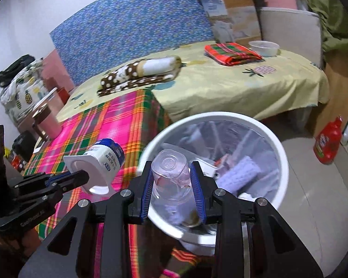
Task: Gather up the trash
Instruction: 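Carry the yogurt cup and clear cup over the white bin and open both tools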
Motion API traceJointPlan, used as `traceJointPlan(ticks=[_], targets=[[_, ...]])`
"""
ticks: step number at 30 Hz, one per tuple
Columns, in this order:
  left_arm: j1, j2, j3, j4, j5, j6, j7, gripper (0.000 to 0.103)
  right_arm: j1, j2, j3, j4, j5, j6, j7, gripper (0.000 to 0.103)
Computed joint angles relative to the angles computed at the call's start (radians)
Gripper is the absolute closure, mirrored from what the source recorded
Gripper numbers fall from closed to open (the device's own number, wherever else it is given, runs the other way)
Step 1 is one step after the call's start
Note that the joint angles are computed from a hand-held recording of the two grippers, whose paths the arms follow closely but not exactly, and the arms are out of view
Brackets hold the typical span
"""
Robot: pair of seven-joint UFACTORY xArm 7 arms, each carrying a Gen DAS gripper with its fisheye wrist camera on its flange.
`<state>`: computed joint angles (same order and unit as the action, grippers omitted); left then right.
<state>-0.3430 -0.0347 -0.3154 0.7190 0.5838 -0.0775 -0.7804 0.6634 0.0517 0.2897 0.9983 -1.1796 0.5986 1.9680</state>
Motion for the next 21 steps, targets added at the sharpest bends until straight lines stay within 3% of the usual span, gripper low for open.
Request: traceJointPlan(ticks=[6,21], targets=[[-0.078,0.081,0.034,0.068,-0.023,0.026,0.035,0.096,-0.022,-0.027,-0.003,-0.052,0.015,-0.022,0.025,0.069],[-0.19,0.19,0.071,0.153,-0.294,0.058,0.293,0.095,-0.077,-0.026,-0.019,-0.107,0.041,-0.124,0.021,0.068]])
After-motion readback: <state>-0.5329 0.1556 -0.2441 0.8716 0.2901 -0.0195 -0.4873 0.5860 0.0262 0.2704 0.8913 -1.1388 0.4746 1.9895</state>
